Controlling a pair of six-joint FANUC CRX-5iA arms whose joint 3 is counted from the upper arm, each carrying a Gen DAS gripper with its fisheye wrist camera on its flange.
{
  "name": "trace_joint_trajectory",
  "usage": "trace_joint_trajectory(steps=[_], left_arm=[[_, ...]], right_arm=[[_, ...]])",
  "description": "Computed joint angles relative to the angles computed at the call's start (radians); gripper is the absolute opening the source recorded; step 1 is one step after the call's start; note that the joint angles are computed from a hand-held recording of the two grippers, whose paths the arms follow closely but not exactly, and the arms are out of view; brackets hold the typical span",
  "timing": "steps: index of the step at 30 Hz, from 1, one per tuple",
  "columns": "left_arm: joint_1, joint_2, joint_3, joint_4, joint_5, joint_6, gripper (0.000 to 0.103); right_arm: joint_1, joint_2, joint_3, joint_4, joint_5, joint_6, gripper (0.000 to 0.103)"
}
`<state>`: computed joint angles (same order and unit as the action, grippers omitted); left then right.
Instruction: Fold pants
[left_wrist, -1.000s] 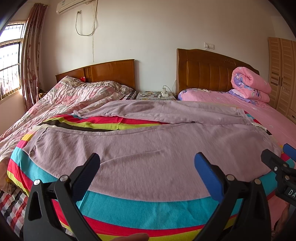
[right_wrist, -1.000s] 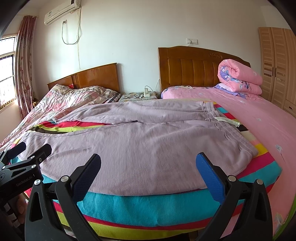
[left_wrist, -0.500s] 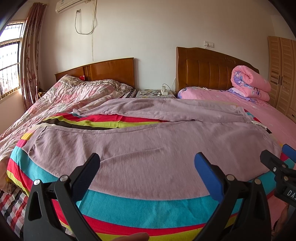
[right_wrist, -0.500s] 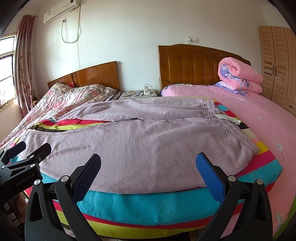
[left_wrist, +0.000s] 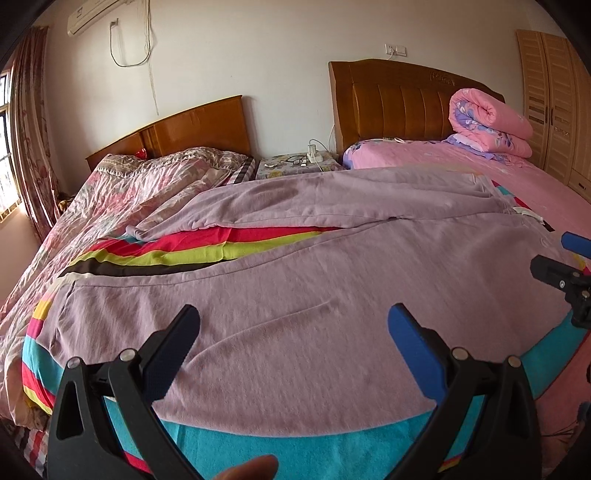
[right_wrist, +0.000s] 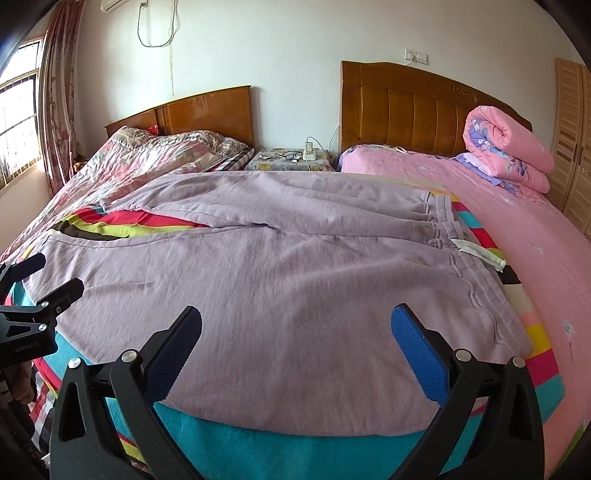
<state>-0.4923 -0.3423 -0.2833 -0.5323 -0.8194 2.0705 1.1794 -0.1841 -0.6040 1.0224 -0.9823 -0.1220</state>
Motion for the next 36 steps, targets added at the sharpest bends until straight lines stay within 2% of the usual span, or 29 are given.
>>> trace_joint_trajectory(steps=[2, 5, 9, 12, 14, 16, 18, 20, 25, 29, 30, 32, 33, 34, 36], left_arm=[[0.024, 0.050, 0.045, 0.004, -0.007, -0.030, 0.102], [0.112, 0.139, 0.113, 0.130, -0.016, -0.166, 0.102], [0.279, 0.262, 0.166, 0.493, -0.028, -0.466, 0.102], [0.370, 0.360, 0.207, 0.734, -0.024, -0.591, 0.102], [0.404, 0.429, 0.237, 0.856, 0.020, -0.611, 0.102], [0.420, 0.499, 0.288, 0.908, 0.058, -0.549, 0.102], [0.429, 0.587, 0.376, 0.941, 0.040, -0.491, 0.102], [0.432, 0.676, 0.481, 0.954, -0.018, -0.454, 0.102], [0.413, 0.819, 0.643, 0.994, -0.089, -0.472, 0.102], [0.392, 0.882, 0.712, 0.987, -0.116, -0.477, 0.102], [0.387, 0.888, 0.717, 0.989, -0.116, -0.485, 0.102], [0.379, 0.905, 0.738, 0.985, -0.124, -0.494, 0.102], [0.376, 0.906, 0.737, 0.985, -0.124, -0.499, 0.102], [0.374, 0.909, 0.738, 0.984, -0.123, -0.499, 0.102], [0.374, 0.909, 0.735, 0.977, -0.117, -0.486, 0.102]], right_arm=[[-0.072, 0.020, 0.039, -0.048, 0.046, 0.106, 0.099], [-0.189, 0.051, 0.102, -0.143, 0.144, 0.297, 0.099], [-0.369, 0.111, 0.205, -0.307, 0.319, 0.588, 0.099], [-0.503, 0.225, 0.391, -0.590, 0.375, 0.946, 0.099], [-0.583, 0.338, 0.552, -0.754, 0.347, 1.174, 0.099], [-0.639, 0.461, 0.714, -0.843, 0.283, 1.336, 0.099], [-0.689, 0.582, 0.893, -0.942, 0.207, 1.488, 0.098], [-0.725, 0.688, 1.057, -1.014, 0.137, 1.605, 0.093], [-0.776, 0.941, 1.472, -1.157, -0.119, 1.800, 0.075], [-0.792, 1.090, 1.719, -1.213, -0.301, 1.880, 0.063], [-0.796, 1.104, 1.744, -1.226, -0.317, 1.893, 0.061], [-0.803, 1.097, 1.744, -1.264, -0.326, 1.916, 0.048], [-0.801, 1.083, 1.724, -1.268, -0.322, 1.920, 0.038], [-0.792, 1.052, 1.670, -1.253, -0.286, 1.927, 0.023], [-0.753, 0.948, 1.486, -1.169, -0.151, 1.920, 0.016]])
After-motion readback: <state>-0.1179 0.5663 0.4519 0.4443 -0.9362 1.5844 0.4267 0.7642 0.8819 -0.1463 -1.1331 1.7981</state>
